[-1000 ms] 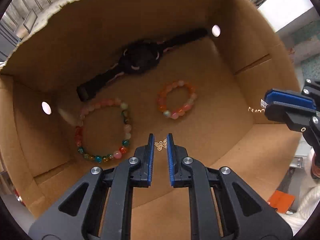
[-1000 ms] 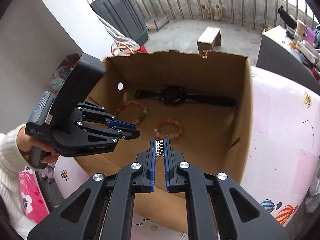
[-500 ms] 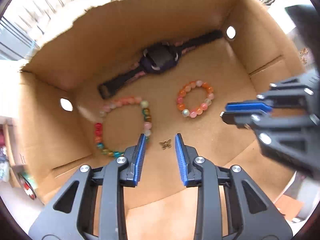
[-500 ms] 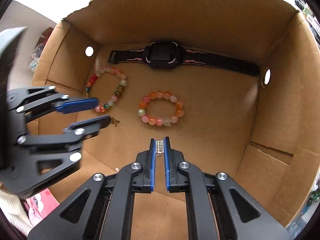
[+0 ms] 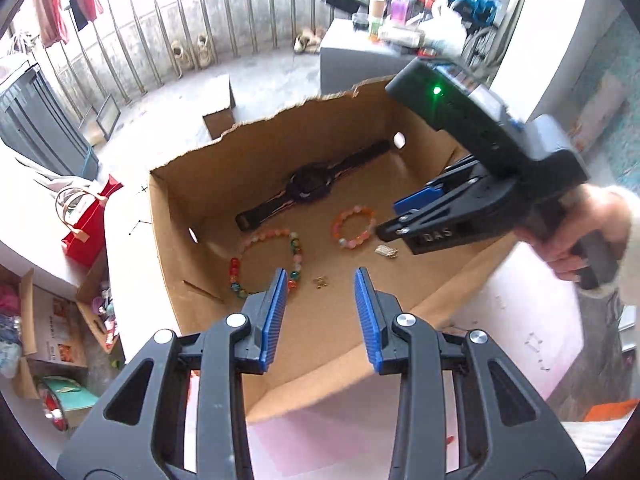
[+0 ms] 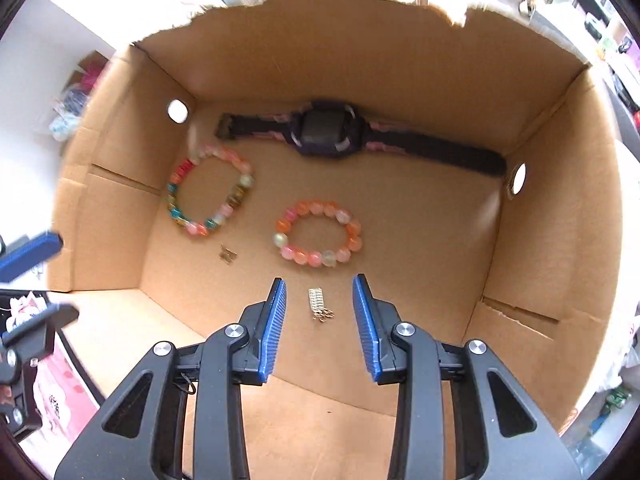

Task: Organize jewelry
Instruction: 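Move both open tools back over the remaining charms on the table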

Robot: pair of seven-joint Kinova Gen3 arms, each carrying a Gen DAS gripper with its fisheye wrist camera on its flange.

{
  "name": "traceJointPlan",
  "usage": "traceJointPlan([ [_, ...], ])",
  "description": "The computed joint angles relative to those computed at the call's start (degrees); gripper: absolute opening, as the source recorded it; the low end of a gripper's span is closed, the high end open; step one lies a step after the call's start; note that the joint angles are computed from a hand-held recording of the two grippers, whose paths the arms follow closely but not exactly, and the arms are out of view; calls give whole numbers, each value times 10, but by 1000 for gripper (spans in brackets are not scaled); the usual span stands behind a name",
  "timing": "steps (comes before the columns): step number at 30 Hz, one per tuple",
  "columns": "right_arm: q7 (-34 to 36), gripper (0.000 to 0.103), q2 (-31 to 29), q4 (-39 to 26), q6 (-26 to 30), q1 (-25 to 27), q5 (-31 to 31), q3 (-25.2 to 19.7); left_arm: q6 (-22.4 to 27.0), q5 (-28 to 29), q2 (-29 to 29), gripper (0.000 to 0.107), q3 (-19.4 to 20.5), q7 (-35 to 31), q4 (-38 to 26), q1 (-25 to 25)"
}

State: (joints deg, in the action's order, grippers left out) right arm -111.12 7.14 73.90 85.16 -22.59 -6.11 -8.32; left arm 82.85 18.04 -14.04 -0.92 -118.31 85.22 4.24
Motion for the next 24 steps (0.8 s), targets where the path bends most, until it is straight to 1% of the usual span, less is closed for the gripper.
traceJointPlan([
  [3,8,34,-61,29,-41,-8,8,-11,9,62,-42,33,-53,-36,18,0],
  [5,12,34,-92,37,-64,-16,37,-23,7,88,-78,36,-78,-51,46,2],
  [6,10,34,-112,46,-77,-21,52,-31,-3,95,-95,36,-87,-58,64,2],
  [8,3,34,-156,75,-109,-26,64,-47,-22,94,-130,37,-97,-67,101,3],
  [10,3,34,-194,96,-128,-22,52,-51,-46,92,-161,37,-107,-66,144,2],
  [12,12,34,-238,124,-143,-13,41,-50,-60,87,-175,37,-113,-60,182,4],
  [13,3,34,-256,135,-148,-5,45,-62,-61,83,-183,37,-122,-56,199,4],
  [15,-20,35,-283,162,-158,10,53,-92,-68,74,-189,37,-122,-50,232,3],
  [17,-39,35,-306,185,-154,24,55,-110,-82,65,-198,37,-119,-44,267,-2],
  [20,-55,35,-338,230,-157,32,30,-106,-102,51,-212,37,-115,-42,309,-5],
  [24,-91,35,-375,298,-174,54,4,-108,-149,37,-221,37,-101,-45,342,-3],
])
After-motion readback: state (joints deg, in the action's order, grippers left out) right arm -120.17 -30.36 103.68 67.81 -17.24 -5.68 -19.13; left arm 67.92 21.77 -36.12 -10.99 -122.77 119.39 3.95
